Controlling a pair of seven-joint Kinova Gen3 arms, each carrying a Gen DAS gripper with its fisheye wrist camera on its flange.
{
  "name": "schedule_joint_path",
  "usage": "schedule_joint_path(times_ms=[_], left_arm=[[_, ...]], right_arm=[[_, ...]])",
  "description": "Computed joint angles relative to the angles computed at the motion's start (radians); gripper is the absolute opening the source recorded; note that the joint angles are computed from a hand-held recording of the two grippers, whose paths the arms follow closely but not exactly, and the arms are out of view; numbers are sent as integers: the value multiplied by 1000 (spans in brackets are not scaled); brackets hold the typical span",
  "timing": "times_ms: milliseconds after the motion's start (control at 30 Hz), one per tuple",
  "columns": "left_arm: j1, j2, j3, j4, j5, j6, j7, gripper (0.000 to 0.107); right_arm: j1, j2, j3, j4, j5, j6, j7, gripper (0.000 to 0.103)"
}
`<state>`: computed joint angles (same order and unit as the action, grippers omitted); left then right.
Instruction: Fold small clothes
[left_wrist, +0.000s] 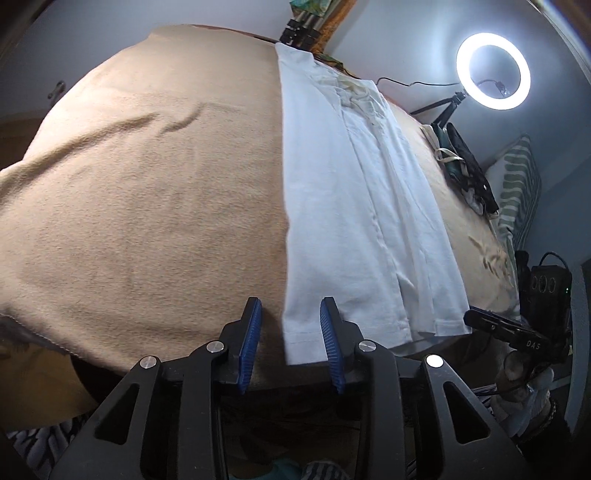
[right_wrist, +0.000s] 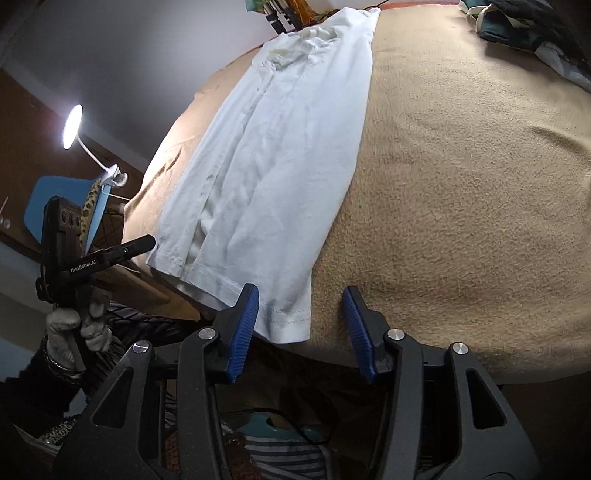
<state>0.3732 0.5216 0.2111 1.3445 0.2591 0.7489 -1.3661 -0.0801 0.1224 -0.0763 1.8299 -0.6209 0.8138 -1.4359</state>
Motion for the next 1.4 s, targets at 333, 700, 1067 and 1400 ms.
schedule_joint_path(times_ms=[333,700,1067,1400], left_arm=[[-52,33,45,-43,65,57,-72,31],[-113,82,95,-106,236,94,-226,3],[-105,138,64,-292,229,152,-215,3],[-111,135,31,-221,197,289,-105,30]], right_arm=[[22,37,-5,-35,-48,48,54,20],[107,47,5,-36,-236,100,148,5],[106,65,25,-178,-174,72,92,5],[105,45,25,-112,-89,126,0,53]])
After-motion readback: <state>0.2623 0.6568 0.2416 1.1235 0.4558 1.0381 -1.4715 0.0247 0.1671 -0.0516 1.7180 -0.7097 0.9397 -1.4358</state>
